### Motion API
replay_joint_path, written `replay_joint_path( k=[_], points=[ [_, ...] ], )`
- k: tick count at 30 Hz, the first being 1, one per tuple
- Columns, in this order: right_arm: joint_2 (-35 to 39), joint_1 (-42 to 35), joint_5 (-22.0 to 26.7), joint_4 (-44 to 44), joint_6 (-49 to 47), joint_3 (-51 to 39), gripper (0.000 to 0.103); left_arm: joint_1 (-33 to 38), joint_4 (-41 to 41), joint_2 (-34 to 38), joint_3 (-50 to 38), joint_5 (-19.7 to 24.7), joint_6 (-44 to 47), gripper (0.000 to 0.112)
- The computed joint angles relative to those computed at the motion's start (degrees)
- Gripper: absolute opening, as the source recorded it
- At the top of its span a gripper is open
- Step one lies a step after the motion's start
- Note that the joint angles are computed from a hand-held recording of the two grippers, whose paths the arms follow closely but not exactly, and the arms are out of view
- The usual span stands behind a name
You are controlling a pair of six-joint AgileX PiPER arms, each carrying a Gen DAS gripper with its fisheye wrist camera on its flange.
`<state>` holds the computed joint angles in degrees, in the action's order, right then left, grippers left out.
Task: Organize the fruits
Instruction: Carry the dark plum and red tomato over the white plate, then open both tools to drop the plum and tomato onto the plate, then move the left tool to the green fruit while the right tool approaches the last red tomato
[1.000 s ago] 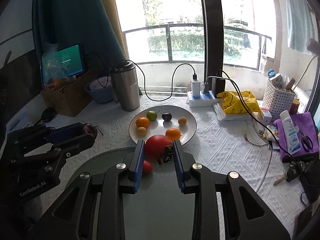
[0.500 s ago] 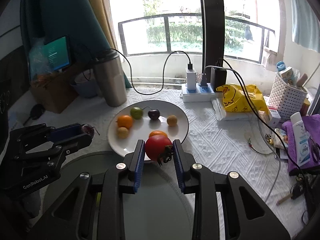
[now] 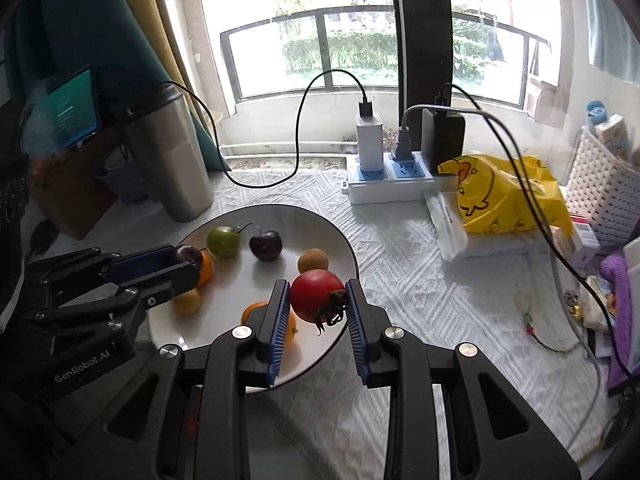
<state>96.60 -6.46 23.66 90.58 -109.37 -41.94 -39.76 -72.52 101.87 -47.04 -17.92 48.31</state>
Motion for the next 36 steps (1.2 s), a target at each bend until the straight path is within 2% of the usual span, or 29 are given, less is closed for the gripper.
replay_joint_path(
  k=[9,13,15,17,19,20,24,29,36],
  points=[
    [5.07,1.02,-1.59,3.91,-3.36,-2.85,0.03,0.49,-5.03,4.88,-4.68,2.33,6.57,0.028],
    [5.39,0.82,-1.5,2.53,-1.59,-3.33,0.03,1.12,-6.71,5.87,-5.33,3.07,7.87,0.029],
    [5.22,1.16,-2.07,3.55,-2.56,-3.03,0.03,0.96,-6.68,5.52,-4.97,2.63,7.27,0.029],
    [4.89,1.25,-2.45,3.68,-2.52,-2.79,0.032,0.55,-6.87,4.9,-4.49,1.56,7.07,0.033],
    [4.24,1.19,-2.76,3.45,-1.89,-2.43,0.033,0.31,-7.27,3.77,-3.61,0.67,6.67,0.038],
    [3.62,1.0,-2.51,3.18,-1.49,-2.1,0.033,0.25,-6.43,3.09,-2.94,0.56,5.41,0.046],
    [0.1,0.83,-2.24,3.21,-1.45,-0.1,0.033,-0.68,-5.3,0.01,-0.28,-0.49,3.11,0.051],
    [-4.73,0.5,-2.14,1.52,0.63,2.95,0.034,-2.79,-4.45,-4.66,3.77,-2.25,0.35,0.066],
    [-12.63,0.89,-2.05,-0.94,3.37,8.29,0.034,-6.83,-8.31,-12.11,9.28,-6.06,0.95,0.068]
  ],
)
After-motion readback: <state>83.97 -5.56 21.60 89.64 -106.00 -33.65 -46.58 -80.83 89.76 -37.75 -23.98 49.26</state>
